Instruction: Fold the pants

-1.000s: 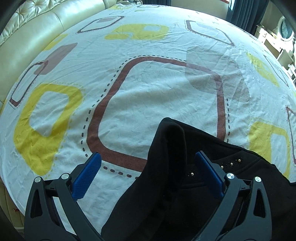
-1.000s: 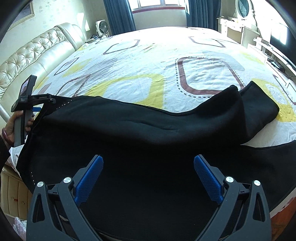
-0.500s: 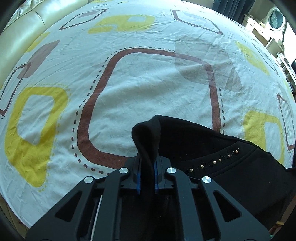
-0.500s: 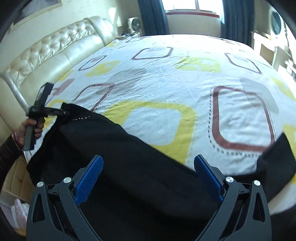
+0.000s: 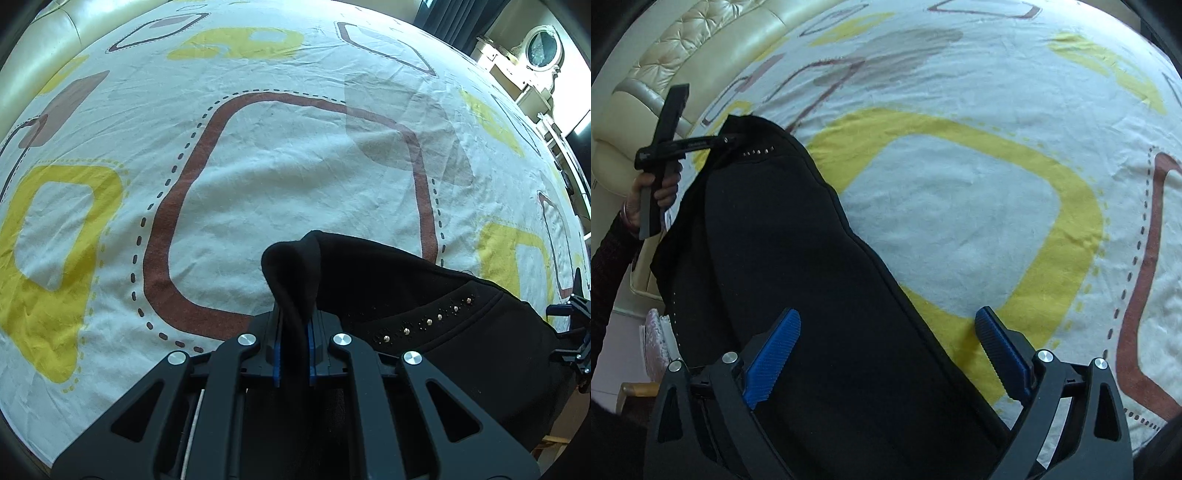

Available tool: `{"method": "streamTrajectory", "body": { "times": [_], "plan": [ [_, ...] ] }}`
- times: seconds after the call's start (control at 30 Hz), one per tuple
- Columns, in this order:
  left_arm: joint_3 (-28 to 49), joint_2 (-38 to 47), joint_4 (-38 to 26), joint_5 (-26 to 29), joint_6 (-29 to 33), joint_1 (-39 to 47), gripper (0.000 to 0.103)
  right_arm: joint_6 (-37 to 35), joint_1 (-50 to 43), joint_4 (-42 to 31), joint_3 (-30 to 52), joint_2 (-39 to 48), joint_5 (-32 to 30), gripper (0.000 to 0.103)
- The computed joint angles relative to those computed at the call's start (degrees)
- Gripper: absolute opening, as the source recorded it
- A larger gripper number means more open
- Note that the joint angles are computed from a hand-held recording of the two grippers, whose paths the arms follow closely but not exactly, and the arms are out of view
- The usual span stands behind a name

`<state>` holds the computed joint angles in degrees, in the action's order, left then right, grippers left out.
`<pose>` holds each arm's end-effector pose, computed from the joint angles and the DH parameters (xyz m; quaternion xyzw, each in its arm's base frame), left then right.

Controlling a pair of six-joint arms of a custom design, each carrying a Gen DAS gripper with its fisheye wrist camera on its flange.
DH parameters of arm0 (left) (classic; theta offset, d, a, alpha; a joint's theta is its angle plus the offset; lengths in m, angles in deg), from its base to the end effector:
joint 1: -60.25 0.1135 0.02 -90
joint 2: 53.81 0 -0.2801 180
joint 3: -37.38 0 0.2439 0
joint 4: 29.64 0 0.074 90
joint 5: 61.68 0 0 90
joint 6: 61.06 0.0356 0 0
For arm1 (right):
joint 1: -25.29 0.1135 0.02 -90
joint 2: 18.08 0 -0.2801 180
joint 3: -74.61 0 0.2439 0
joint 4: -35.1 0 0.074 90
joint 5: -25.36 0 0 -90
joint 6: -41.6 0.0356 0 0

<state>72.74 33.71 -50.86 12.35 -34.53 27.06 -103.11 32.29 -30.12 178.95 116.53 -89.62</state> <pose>0.1631 -0.0950 0.0970 -0.2753 0.9407 -0.0155 0.1978 0.4122 0.0658 0.0842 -0.4913 0.8425 0.2165 0.0446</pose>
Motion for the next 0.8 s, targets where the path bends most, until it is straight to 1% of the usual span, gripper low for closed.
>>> {"method": "streamTrajectory", "body": {
  "times": [0.07, 0.1, 0.13, 0.17, 0.2, 0.23, 0.3, 0.37, 0.47, 0.5, 0.57, 0.63, 0.67, 0.7, 0.73, 0.77, 0.8],
  "plan": [
    [-1.19, -0.35, 1.93, 0.79, 0.03, 0.97, 0.009, -0.27, -0.16, -0.04, 0.05, 0.20, 1.18, 0.083],
    [-1.83, -0.57, 3.00, 1.36, 0.05, 1.58, 0.009, -0.43, -0.52, -3.07, 2.37, 1.28, 0.58, 0.065],
    [-2.36, -0.74, 3.91, 1.90, 0.30, 2.23, 0.009, -0.98, -1.35, -9.93, 7.57, 4.19, -1.25, 0.030],
    [-2.80, -0.82, 4.66, 2.29, 0.52, 2.67, 0.009, -0.68, -2.29, -17.06, 12.79, 7.66, -2.98, 0.022],
    [-2.99, -0.69, 5.12, 2.53, 0.78, 2.92, 0.009, -0.60, -2.68, -19.98, 15.14, 8.97, -2.53, 0.019],
    [-2.85, -0.35, 5.23, 2.67, 1.24, 3.09, 0.009, -0.92, -2.57, -19.70, 14.61, 8.50, -2.02, 0.018],
    [-2.40, -0.24, 4.76, 2.32, 1.73, 3.05, 0.009, 0.00, -2.77, -17.58, 12.38, 6.45, -2.51, 0.015],
    [-2.66, -1.41, 4.41, 1.95, 1.88, 3.26, 0.009, 0.72, -2.66, -13.70, 9.15, 3.14, -3.79, 0.012],
    [-4.30, -5.51, 4.44, 1.87, 1.92, 3.85, 0.009, 2.64, -3.57, -9.63, 4.85, -3.28, -8.24, 0.012],
    [-5.00, -7.28, 4.47, 1.86, 1.98, 3.90, 0.009, 2.06, -3.87, -8.25, 2.06, -6.67, -9.45, 0.011],
    [-6.63, -12.63, 3.12, 0.66, 0.98, 2.93, 0.009, 0.95, -3.52, -2.96, -5.62, -14.08, -9.32, 0.011],
    [-8.52, -20.11, 0.73, -1.32, -0.78, 0.74, 0.009, -1.38, -3.45, 2.43, -15.04, -22.37, -9.07, 0.011],
    [-9.34, -24.98, -1.58, -2.47, -2.13, -1.07, 0.009, -2.89, -3.75, 4.43, -19.16, -25.94, -9.02, 0.011],
    [-9.81, -29.02, -3.99, -3.75, -3.55, -3.10, 0.009, -4.36, -4.36, 4.96, -22.35, -28.70, -9.51, 0.011],
    [-10.03, -33.96, -7.92, -5.81, -6.04, -6.56, 0.009, -5.97, -5.26, 5.03, -24.90, -30.80, -9.67, 0.011],
    [-9.95, -37.07, -10.89, -7.58, -8.24, -9.62, 0.009, -7.82, -6.26, 5.08, -27.86, -32.99, -9.80, 0.011],
    [-9.58, -40.76, -15.45, -10.86, -12.22, -15.09, 0.009, -9.42, -7.18, 5.15, -29.93, -34.36, -9.80, 0.011]
  ]
}}
